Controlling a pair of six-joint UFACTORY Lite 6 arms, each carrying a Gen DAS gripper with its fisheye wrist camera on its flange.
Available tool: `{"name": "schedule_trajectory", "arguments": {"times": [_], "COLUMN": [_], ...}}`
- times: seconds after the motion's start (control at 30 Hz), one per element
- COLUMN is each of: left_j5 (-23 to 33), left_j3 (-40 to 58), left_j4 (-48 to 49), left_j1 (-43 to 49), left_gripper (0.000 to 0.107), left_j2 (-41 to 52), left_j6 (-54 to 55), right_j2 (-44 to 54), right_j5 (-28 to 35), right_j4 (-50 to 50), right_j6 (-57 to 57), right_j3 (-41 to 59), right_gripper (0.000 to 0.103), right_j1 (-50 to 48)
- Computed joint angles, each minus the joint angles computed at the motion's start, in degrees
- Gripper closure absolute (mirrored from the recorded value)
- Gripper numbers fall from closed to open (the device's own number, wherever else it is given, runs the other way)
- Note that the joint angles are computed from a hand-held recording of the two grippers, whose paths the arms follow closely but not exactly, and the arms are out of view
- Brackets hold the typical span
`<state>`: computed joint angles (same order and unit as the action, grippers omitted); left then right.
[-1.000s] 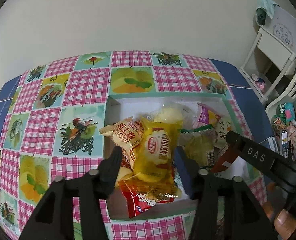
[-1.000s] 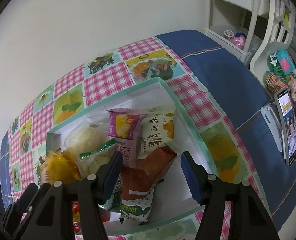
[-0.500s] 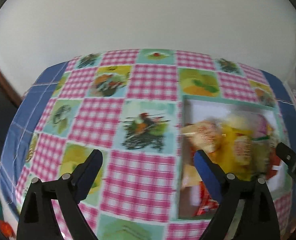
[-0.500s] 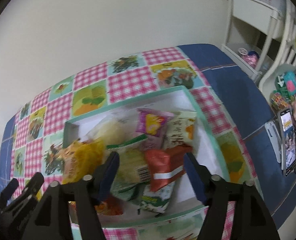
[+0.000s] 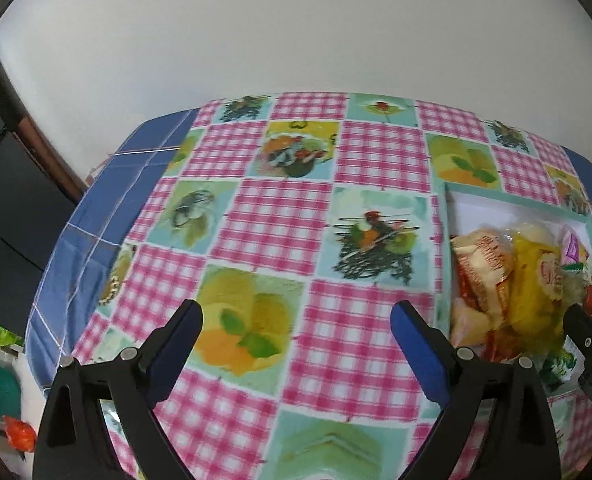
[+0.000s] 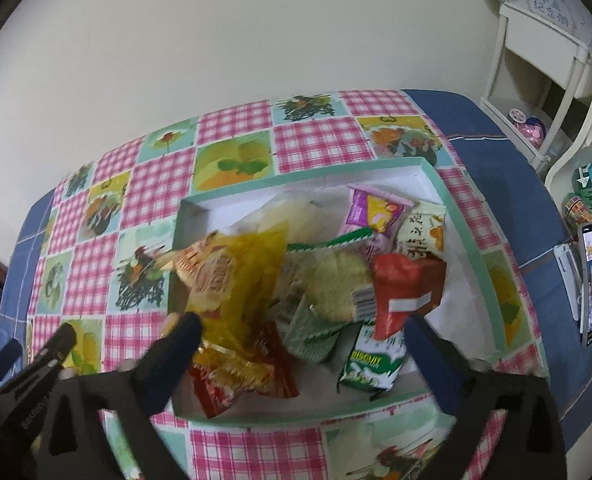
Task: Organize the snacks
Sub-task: 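Withdraw both tools back from the filled tray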
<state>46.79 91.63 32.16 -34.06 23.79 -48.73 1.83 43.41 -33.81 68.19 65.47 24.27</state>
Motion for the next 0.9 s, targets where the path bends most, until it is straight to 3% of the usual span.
{"name": "schedule_trajectory", "arguments": {"times": [0.5,0.9], "left_j5": [-2.82,-3.45], "left_j3": [-18.63,-22.42], "left_j4": [1.14,-0.12], "left_j1": [1.13,0.63], "left_gripper": [0.012,0.012], "left_j2": [-14.92,-18.07], "left_j6": [-0.92,1.79], "right_j2": [-2.99,-3.99], "right_j5": [6.35,8.36], "right_j4": [-5.5,-6.57], "right_j6": [9.71,12.06], "right_j3": [-4.86,-6.26], "right_gripper": [0.0,0.0], "right_j1": [11.19,14.67]}}
